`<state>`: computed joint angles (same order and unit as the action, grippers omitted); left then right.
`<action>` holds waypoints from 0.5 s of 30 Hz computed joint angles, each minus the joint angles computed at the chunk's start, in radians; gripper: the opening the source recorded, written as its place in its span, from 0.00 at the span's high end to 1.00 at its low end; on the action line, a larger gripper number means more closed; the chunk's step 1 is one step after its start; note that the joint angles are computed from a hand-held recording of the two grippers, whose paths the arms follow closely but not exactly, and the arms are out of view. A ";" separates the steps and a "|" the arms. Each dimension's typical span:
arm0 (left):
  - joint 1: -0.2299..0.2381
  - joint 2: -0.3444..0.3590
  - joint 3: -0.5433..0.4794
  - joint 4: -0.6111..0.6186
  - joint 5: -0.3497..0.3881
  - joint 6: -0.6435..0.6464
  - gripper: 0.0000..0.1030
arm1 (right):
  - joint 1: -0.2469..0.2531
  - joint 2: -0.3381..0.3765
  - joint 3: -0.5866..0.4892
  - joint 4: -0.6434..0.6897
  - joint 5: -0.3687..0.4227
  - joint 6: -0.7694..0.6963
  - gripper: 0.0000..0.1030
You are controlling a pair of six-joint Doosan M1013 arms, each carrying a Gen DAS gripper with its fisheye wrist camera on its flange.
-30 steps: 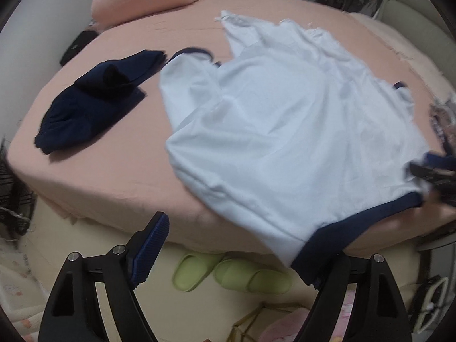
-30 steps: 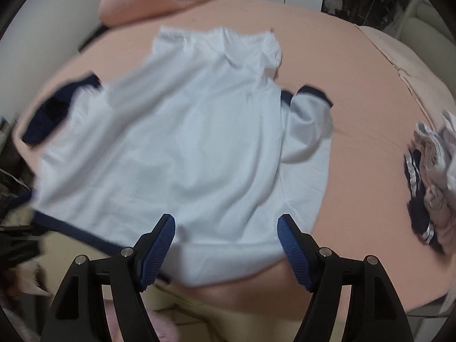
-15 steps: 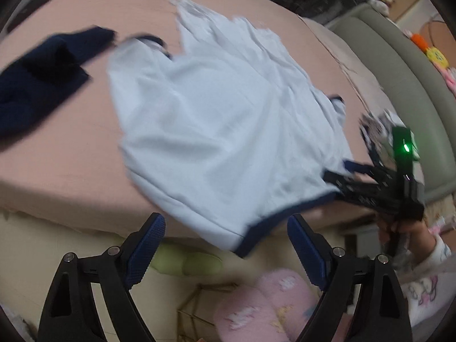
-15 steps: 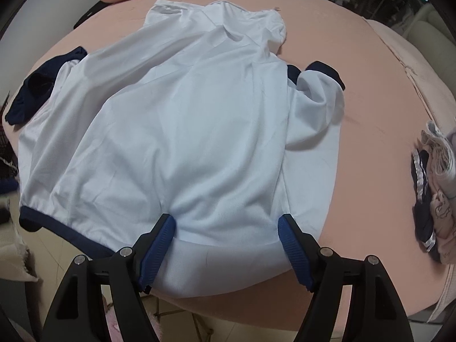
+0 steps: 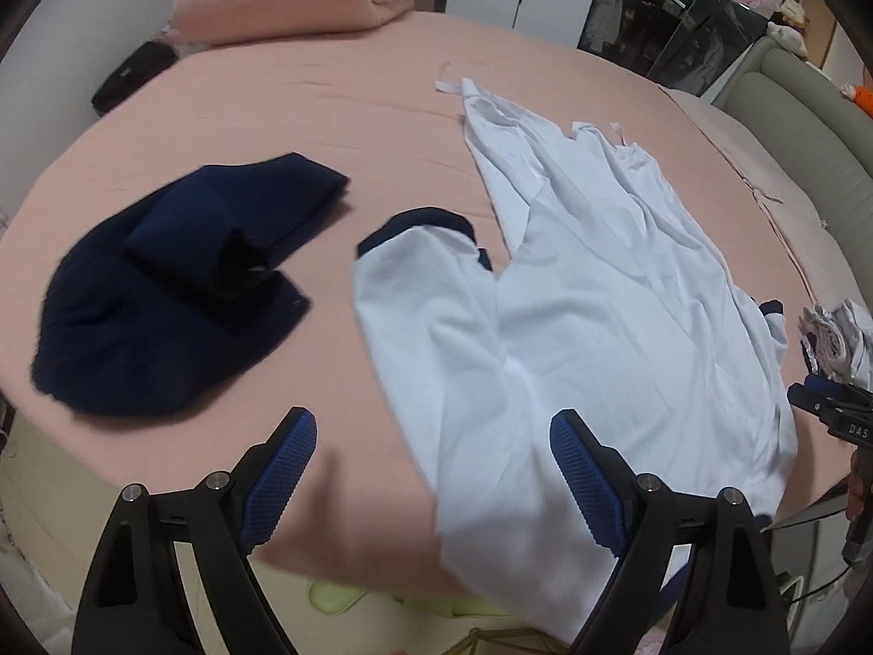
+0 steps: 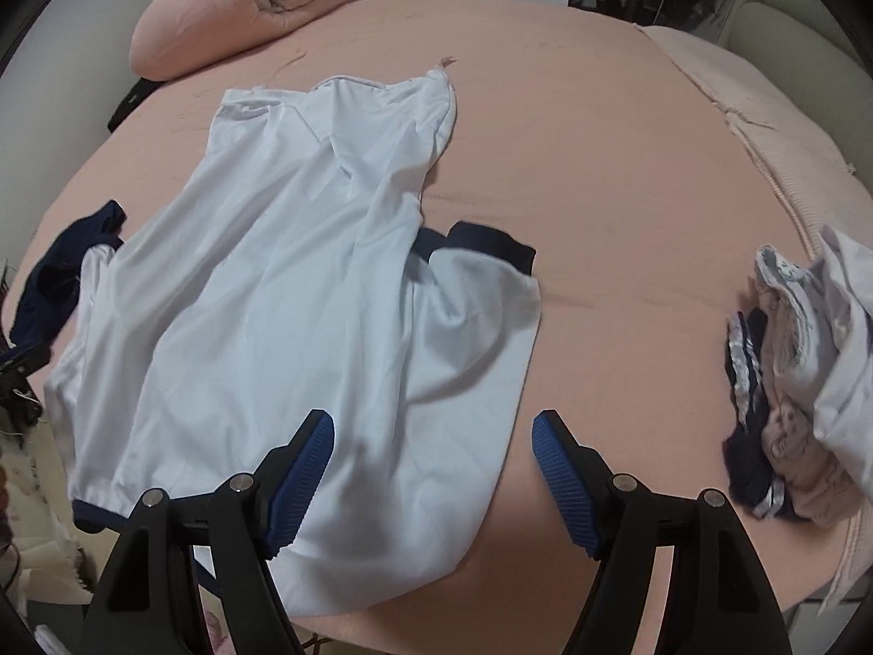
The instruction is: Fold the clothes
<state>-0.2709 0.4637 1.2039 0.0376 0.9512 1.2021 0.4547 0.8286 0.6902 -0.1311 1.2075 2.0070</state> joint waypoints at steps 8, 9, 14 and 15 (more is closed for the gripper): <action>0.009 0.076 -0.106 0.056 0.058 -0.009 0.15 | -0.025 0.007 -0.025 -0.016 0.009 -0.029 0.27; 0.014 0.083 -0.116 0.052 0.063 -0.013 0.15 | -0.033 0.006 -0.022 0.002 -0.003 -0.019 0.27; 0.031 0.115 -0.152 0.031 0.080 -0.028 0.15 | -0.074 0.011 -0.004 0.154 -0.064 0.033 0.27; 0.036 0.121 -0.156 0.012 0.082 -0.027 0.15 | -0.080 0.008 0.007 0.183 -0.075 0.043 0.27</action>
<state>-0.2352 0.5848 1.0475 0.0499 1.0332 1.1751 0.3746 0.8366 0.6974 0.0521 1.1320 2.0504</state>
